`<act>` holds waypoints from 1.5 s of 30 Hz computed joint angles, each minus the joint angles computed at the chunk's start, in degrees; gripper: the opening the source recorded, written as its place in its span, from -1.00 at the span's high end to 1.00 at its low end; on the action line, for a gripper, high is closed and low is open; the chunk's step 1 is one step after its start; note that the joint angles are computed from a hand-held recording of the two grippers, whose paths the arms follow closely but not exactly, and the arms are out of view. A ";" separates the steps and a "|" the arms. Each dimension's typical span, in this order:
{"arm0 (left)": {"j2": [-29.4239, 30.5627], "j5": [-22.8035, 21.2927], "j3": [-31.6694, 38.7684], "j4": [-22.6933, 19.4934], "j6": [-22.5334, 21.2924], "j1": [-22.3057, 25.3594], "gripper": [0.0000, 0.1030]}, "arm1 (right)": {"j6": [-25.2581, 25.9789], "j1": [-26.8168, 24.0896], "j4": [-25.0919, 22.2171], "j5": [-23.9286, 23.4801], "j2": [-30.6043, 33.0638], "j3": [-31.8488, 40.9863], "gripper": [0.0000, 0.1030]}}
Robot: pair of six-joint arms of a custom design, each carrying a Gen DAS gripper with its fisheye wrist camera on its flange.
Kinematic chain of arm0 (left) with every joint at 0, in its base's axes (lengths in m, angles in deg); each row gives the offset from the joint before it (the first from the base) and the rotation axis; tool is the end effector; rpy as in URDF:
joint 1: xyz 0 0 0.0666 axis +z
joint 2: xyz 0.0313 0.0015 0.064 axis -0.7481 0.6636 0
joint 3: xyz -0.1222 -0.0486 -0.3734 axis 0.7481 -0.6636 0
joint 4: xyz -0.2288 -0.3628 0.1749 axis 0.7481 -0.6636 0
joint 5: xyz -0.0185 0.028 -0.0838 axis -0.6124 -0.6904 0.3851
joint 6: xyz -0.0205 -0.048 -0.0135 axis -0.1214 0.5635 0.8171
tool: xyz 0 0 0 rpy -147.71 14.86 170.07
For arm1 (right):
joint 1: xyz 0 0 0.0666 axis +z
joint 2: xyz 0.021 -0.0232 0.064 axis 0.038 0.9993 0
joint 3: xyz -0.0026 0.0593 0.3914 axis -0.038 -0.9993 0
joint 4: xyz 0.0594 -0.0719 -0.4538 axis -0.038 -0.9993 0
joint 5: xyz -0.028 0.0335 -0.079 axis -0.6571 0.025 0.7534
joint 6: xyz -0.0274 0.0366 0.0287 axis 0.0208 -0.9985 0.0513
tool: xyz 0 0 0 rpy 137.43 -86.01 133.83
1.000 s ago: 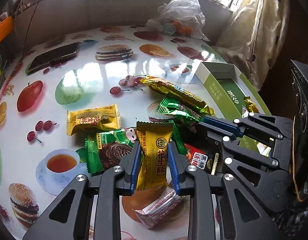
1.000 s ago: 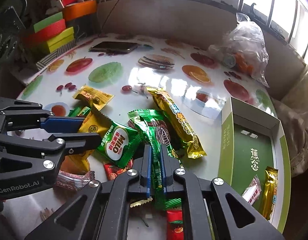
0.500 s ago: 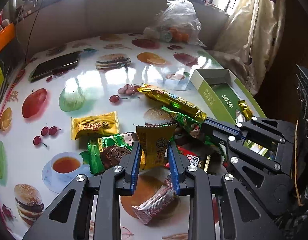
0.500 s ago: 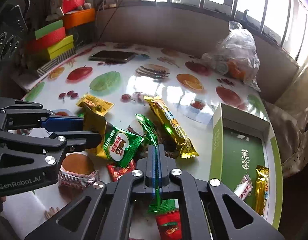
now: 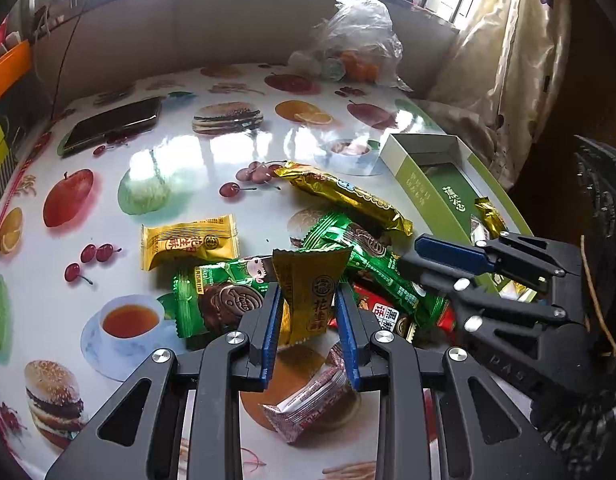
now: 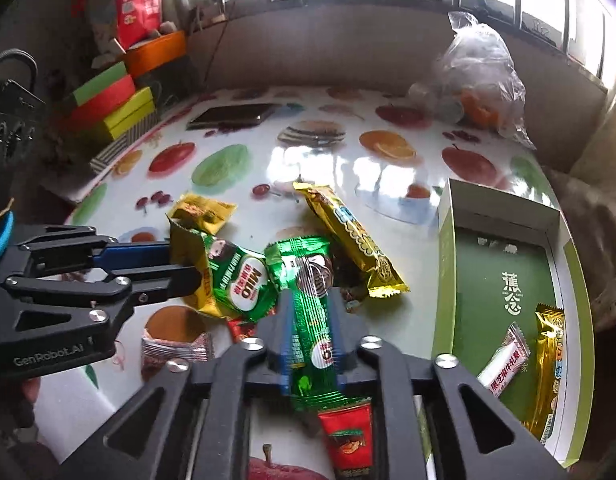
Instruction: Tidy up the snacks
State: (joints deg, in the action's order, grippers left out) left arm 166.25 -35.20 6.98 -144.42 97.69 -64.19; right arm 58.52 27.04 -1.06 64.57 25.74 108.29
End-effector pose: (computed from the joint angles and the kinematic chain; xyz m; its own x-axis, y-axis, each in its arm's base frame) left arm 0.5452 -0.1495 0.4164 -0.7961 -0.2803 -0.5364 -0.2186 0.9596 -0.1770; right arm 0.6327 0.3068 0.3975 -0.5215 -0.5969 -0.6097 -0.7965 0.5969 0.0968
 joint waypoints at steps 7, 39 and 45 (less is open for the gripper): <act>0.71 0.92 0.37 0.15 -0.10 0.30 0.46 | 1.01 0.76 -4.85 1.61 4.17 4.53 0.03; 1.55 0.30 2.01 -0.94 -0.86 0.01 0.46 | -1.49 0.68 -1.77 1.98 2.72 2.96 0.22; 1.42 -0.51 3.06 -0.87 -1.50 -0.72 0.46 | -1.88 0.01 -1.23 0.92 0.41 2.30 0.22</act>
